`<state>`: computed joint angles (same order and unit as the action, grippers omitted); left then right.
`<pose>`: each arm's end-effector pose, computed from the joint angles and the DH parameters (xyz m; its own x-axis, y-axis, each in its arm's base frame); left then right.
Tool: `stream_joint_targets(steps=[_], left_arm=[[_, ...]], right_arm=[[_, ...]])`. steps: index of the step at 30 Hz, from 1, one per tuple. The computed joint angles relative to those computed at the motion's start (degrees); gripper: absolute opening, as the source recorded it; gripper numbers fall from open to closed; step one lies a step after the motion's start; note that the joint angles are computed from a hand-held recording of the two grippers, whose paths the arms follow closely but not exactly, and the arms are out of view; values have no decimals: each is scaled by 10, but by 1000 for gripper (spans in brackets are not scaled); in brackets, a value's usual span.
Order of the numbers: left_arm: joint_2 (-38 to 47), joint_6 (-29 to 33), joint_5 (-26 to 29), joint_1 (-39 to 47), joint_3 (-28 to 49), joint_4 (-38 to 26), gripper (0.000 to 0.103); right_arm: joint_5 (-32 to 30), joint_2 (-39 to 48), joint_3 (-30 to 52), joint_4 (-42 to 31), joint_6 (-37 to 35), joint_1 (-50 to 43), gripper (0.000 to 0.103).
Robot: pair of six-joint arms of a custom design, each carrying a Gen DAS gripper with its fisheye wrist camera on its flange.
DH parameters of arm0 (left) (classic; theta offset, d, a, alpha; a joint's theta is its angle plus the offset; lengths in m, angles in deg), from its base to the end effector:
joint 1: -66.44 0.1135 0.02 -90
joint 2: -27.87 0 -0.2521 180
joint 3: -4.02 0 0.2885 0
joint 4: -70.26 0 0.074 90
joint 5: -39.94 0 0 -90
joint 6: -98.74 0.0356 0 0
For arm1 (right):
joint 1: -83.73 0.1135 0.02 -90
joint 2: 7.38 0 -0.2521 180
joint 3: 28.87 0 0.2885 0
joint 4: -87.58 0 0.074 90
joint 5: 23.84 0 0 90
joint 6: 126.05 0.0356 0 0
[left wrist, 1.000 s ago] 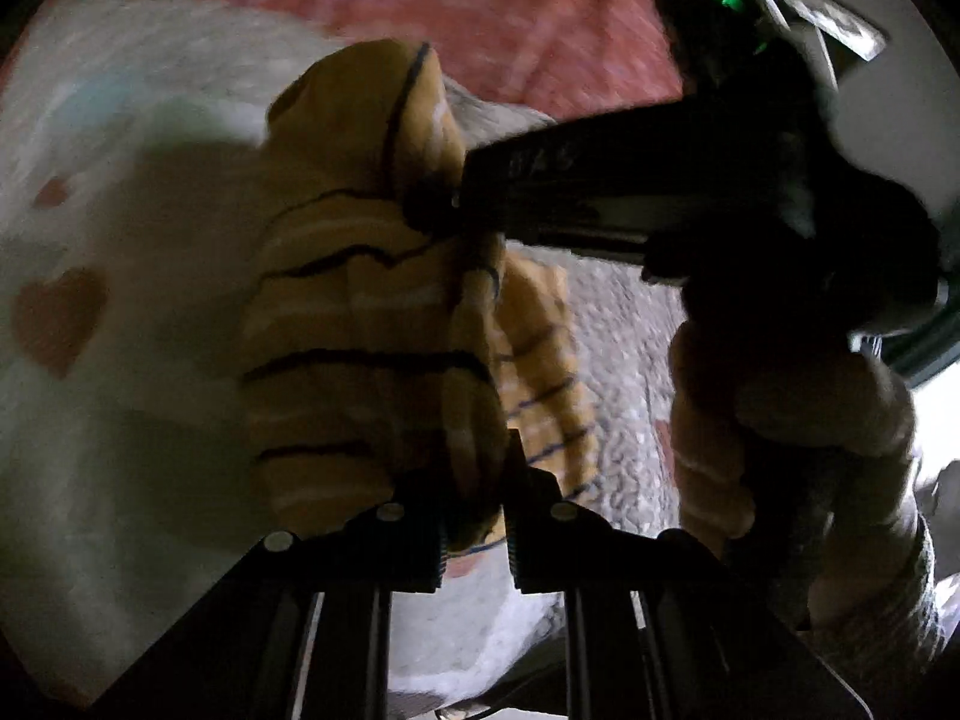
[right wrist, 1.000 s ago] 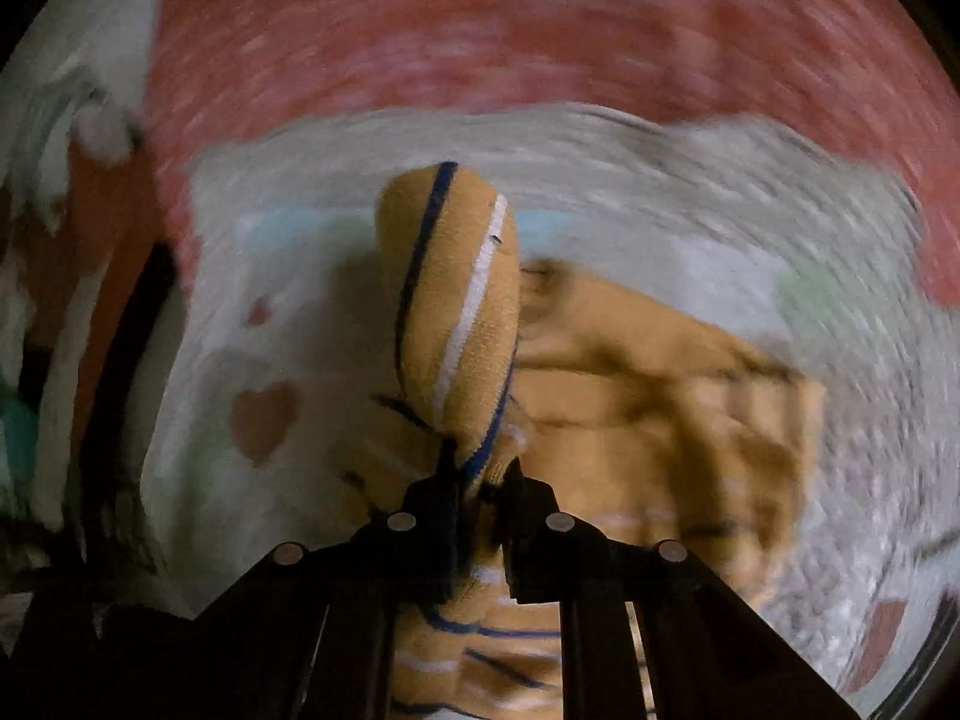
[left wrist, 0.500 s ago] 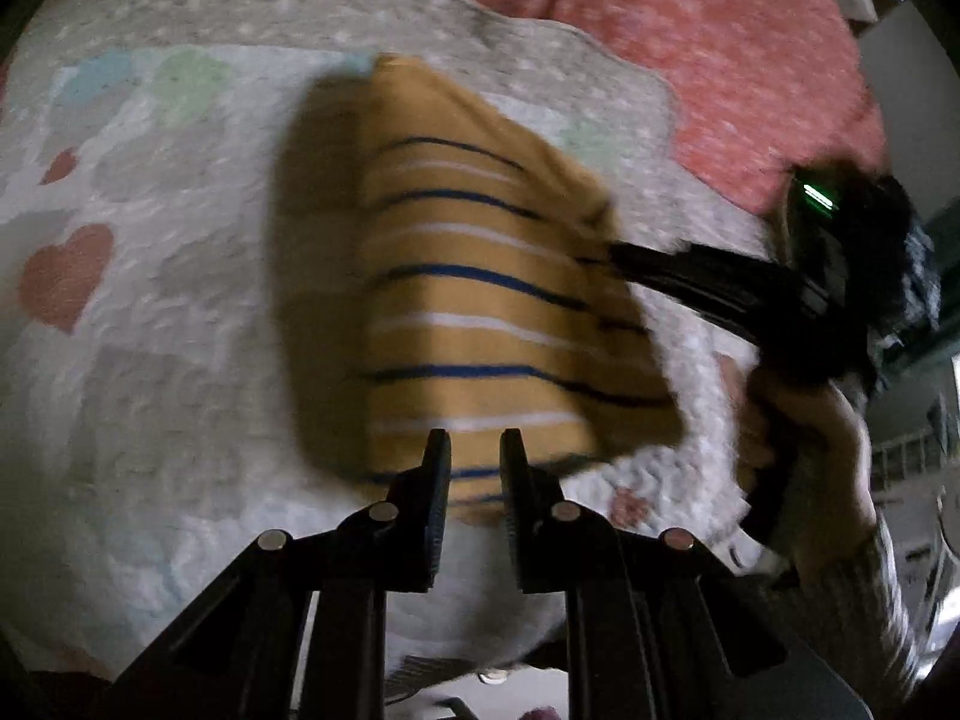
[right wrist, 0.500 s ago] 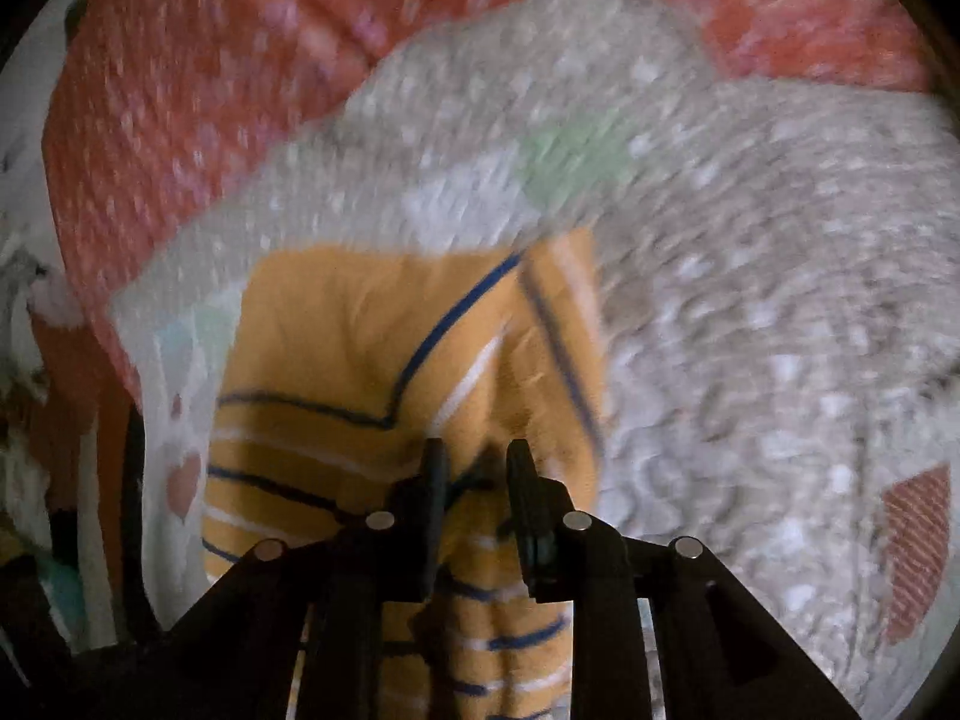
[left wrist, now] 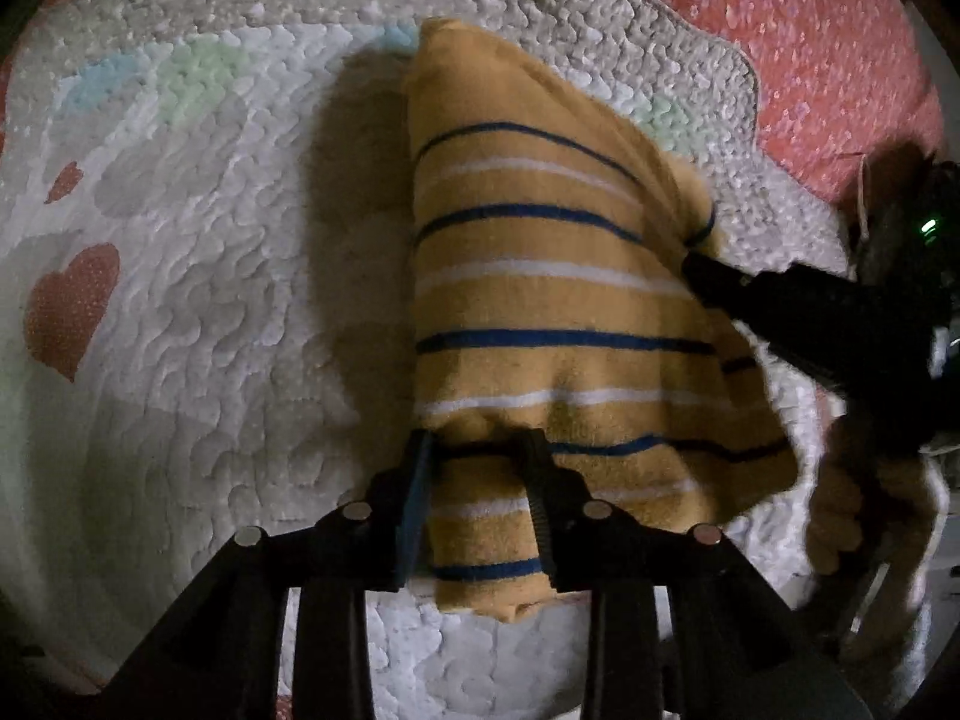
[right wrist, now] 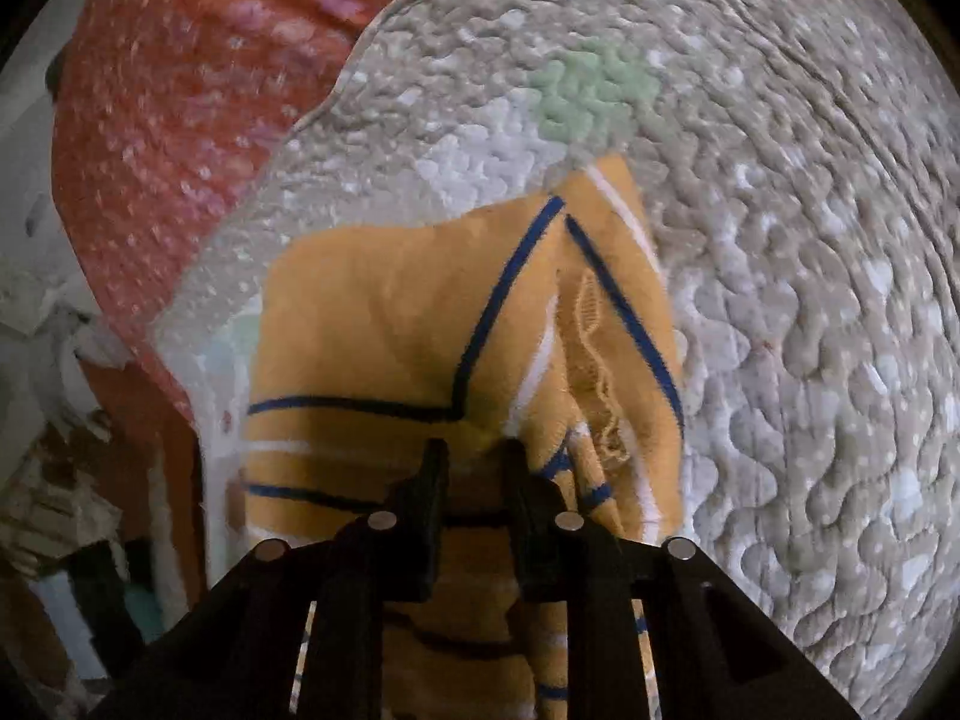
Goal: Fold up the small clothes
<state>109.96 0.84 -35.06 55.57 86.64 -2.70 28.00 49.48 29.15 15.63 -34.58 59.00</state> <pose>0.2993 -0.0669 0.2625 -0.9629 0.0497 -0.2651 0.1277 0.9497 -0.2859 0.1947 -0.0654 0.2341 -0.8537 0.4154 -0.3140 0.1662 0.7888 0.5917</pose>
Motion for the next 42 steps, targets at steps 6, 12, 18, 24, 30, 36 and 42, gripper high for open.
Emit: stream_joint_targets(steps=[6, 12, 18, 24, 30, 36, 42], left_arm=[[15, 9, 37, 51, 26, 17, 48], [107, 19, 121, 79, 69, 49, 72], [191, 29, 199, 62, 121, 40, 83], [184, 15, 143, 27, 114, 32, 58], [132, 20, 125, 39, 144, -16, 45], [108, 35, 113, 81, 142, -39, 50], [113, 9, 54, 77, 96, -13, 55]], right_arm=[[49, -52, 17, 11, -50, -55, 70], [4, 32, 16, 19, -75, -123, 73], [-69, 77, -14, 64, -27, -87, 84], [-11, 24, -35, 74, 17, 32, 45], [-87, -22, -17, 53, 49, 51, 40], [-54, -30, -22, 72, 90, 103, 52], [49, -11, -2, 42, 90, 139, 61]])
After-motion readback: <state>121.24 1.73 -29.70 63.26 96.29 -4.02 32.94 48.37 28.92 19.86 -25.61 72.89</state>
